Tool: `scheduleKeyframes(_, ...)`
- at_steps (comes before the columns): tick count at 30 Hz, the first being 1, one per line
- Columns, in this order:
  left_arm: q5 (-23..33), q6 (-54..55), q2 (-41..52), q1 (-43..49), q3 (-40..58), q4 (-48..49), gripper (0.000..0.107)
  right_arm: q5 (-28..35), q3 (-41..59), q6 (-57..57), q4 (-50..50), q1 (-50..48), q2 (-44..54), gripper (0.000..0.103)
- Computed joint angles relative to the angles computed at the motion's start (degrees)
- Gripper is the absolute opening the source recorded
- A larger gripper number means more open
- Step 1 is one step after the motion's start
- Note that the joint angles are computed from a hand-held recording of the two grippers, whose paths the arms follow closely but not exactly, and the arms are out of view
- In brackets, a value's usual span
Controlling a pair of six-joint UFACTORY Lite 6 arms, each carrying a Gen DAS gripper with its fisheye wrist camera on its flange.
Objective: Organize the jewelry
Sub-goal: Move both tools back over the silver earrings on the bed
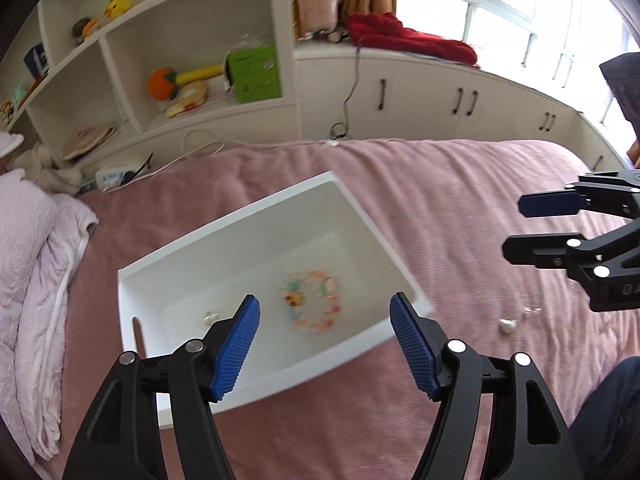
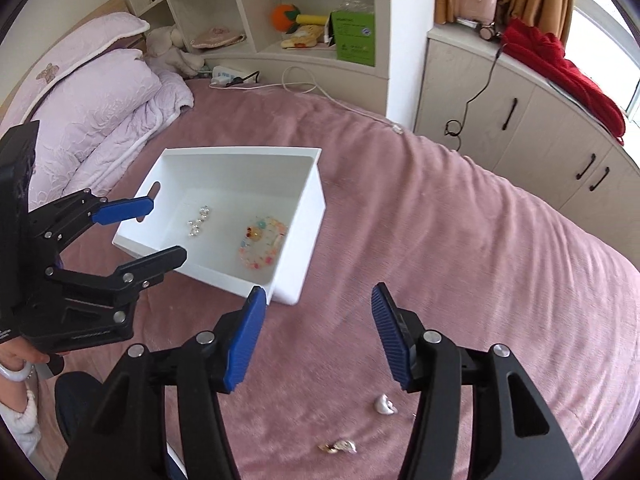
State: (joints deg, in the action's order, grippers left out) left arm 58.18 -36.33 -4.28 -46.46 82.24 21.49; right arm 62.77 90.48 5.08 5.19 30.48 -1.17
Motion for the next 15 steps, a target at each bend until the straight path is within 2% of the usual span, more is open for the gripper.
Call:
scheduleKeyframes(3,1.7,-4.0,1.4,-5.8,2.3,2.3,0.071,0.8,-4.0,-2.0,0.0,-2.1,-5.2,0.058)
scheduleKeyframes(6,2.2,-7.1,2.2,-10.5,3.3,3.5,0.076,1.0,-8.3,-3.3,-0.8,-3.8,-10.5,0.064)
scheduleKeyframes(9,1.1,-8.5,2.8,-14.3,3.2,2.2,0.082,1.4,-14.2,-6.2,-0.6,-6.8,-15.8,0.070)
scheduleKeyframes(15,-2.7,-11.9,7.0,-19.8,1.7,0.1,0.085,0.5,-28.6,-13.4,1.0,-15.6,-24.3,0.071)
